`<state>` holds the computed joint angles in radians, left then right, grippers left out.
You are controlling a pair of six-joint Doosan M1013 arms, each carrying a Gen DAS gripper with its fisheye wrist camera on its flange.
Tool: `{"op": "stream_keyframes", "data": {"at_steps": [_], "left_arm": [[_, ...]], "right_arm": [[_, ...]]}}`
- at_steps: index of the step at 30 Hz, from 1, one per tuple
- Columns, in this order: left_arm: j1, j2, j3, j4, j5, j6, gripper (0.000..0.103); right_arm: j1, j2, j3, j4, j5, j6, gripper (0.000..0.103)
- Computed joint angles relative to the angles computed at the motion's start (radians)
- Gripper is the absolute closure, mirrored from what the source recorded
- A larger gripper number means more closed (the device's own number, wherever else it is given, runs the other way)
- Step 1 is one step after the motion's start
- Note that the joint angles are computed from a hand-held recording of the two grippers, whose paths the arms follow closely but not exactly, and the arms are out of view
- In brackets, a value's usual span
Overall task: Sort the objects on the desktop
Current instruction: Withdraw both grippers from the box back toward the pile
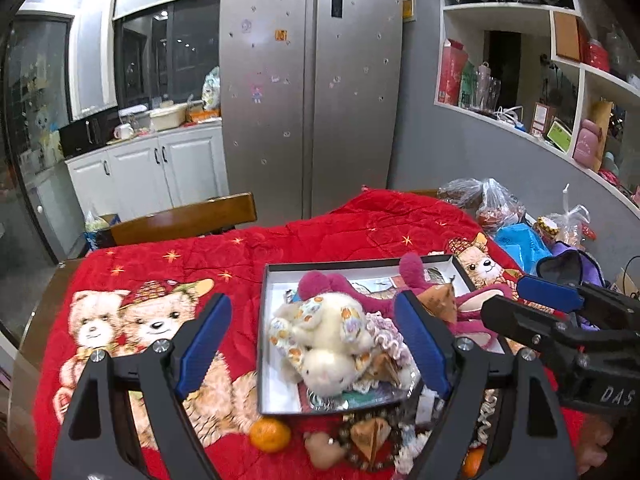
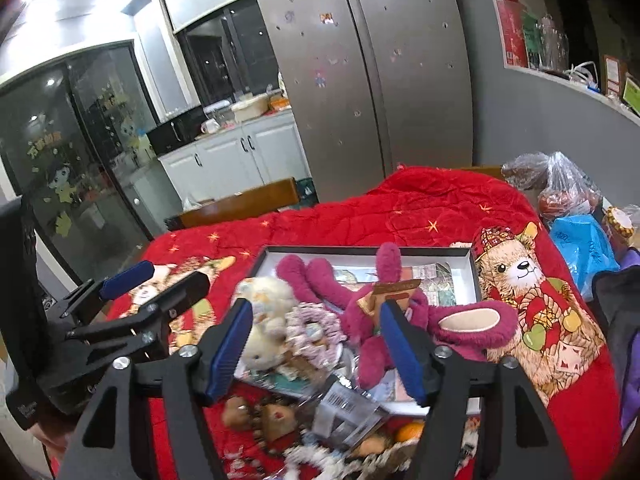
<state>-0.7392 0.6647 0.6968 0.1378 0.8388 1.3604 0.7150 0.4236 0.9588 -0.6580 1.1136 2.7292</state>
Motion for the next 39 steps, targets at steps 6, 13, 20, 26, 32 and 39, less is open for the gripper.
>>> {"op": "stream_keyframes", "data": {"at_steps": [6,13,20,26,32,39], "left_arm": [[-0.003,-0.107,0.139,-0.012,-0.074,-0.005,0.018],[-0.012,-0.198,0.255,-0.001,-0.100,-0.021,0.015],[-0.032,-0.259,0.359,0.038,-0.114,-0.039,0.014],[-0.048,-0.296,0.440,0.054,-0.120,-0.058,0.014],[-0.045,-0.329,0.531,-0.040,-0.147,-0.032,0.014],[-0.049,-0.316,0.545,-0.057,-0.139,-0.009,0.014]], "right_arm": [[0.066,-0.001,-0.034,-0.083,0.053,-0.007,0.033],[0.129,-0.024,-0.015,-0.196,0.092,0.062,0.024],[0.183,-0.040,0.017,-0.265,0.162,0.125,0.024],[0.207,-0.062,0.070,-0.275,0.191,0.187,0.024],[0.230,-0.086,0.140,-0.287,0.224,0.298,0.024],[0.236,-0.094,0.186,-0.260,0.275,0.326,0.024]]}}
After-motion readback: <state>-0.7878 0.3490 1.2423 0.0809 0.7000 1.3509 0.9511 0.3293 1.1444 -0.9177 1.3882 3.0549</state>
